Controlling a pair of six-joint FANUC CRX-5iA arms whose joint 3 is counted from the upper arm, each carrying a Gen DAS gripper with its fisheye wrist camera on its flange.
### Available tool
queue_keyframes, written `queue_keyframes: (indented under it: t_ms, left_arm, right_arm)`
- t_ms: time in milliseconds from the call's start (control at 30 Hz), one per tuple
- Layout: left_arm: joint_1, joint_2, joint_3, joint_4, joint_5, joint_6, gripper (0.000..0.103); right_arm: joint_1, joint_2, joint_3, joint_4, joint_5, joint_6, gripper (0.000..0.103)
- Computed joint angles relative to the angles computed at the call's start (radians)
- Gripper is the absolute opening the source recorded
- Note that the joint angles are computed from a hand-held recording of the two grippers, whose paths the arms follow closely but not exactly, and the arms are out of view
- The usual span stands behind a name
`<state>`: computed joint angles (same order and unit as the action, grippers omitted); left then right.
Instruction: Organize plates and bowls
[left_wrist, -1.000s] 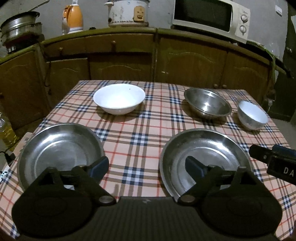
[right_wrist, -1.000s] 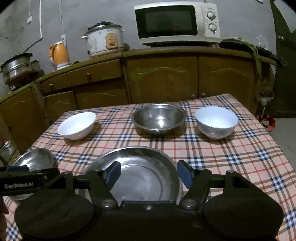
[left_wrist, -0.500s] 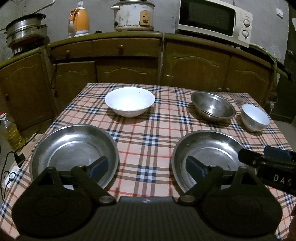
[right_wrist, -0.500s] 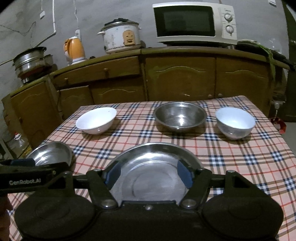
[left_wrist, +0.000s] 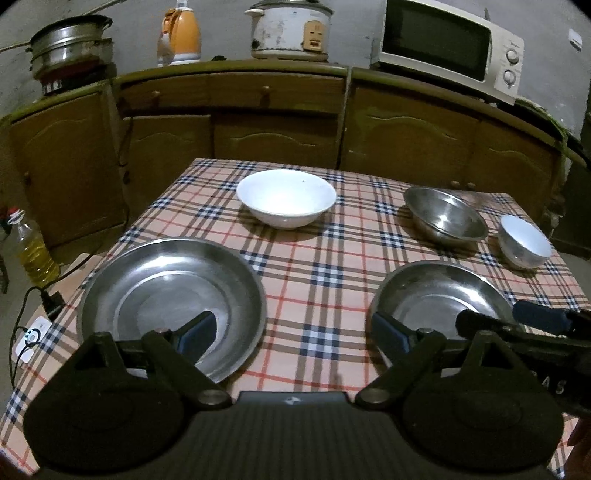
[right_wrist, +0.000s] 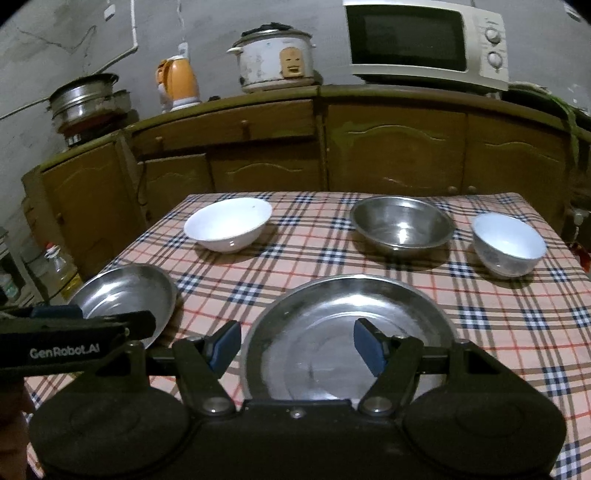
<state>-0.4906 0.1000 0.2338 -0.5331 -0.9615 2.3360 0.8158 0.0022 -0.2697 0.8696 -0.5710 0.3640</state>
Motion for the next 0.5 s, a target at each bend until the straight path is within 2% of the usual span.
queue_keyframes:
  t_ms: [500]
  left_arm:
    - [0.05,-0.051,-0.058,-0.026,-0.023,0.029,0.093]
  right_arm:
    - [0.049,0.101,0.116,-0.102,-0.006,0.102,0.08]
